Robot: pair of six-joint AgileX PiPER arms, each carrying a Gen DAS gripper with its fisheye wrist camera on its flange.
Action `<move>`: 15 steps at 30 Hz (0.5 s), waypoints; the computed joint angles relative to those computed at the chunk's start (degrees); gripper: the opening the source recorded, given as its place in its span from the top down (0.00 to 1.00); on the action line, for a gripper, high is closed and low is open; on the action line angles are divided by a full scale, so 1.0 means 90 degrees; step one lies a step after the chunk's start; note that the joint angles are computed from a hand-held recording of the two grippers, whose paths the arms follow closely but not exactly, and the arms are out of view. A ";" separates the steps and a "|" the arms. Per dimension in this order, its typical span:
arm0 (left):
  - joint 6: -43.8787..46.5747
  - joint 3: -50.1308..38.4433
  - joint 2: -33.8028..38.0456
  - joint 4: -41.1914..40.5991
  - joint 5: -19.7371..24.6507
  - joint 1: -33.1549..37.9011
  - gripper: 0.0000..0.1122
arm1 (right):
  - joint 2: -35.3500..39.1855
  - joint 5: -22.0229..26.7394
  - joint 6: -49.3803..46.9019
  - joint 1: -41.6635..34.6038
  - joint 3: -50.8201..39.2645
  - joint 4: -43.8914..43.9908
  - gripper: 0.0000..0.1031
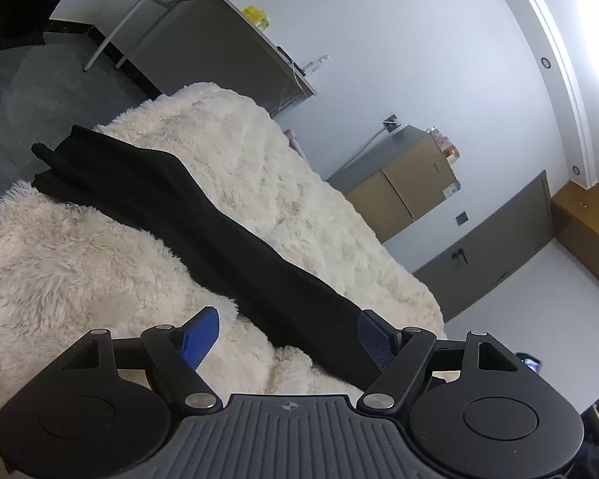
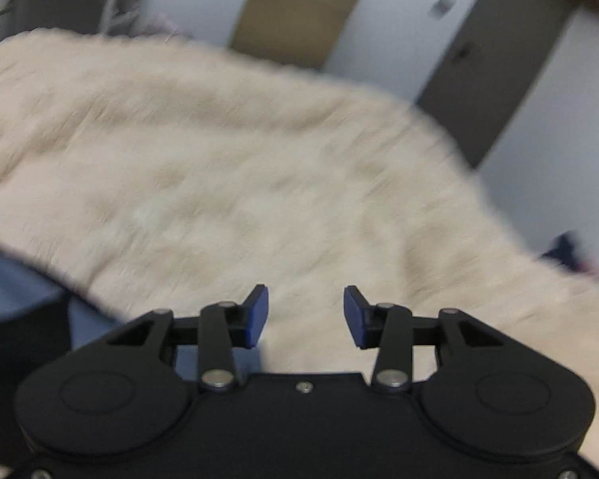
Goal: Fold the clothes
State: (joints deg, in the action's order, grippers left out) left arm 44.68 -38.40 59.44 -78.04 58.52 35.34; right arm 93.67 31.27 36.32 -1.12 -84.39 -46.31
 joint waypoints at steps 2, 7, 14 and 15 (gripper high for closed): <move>0.0040 0.0017 0.0017 -0.0054 0.0051 0.0045 0.36 | -0.0907 -0.0949 0.1050 -0.0179 0.1249 -0.0321 0.24; 0.0029 -0.0058 0.0156 0.0057 0.0178 0.0014 0.36 | -0.2094 -0.1349 -0.0022 -0.0600 0.2685 0.1635 0.25; 0.0028 -0.0078 0.0121 0.0129 0.0343 0.0095 0.36 | -0.2446 -0.1340 -0.0497 -0.0462 0.3426 0.1316 0.29; 0.0011 -0.0069 0.0116 0.0141 0.0350 0.0118 0.36 | -0.2300 -0.1592 -0.1133 -0.0595 0.3256 0.1921 0.29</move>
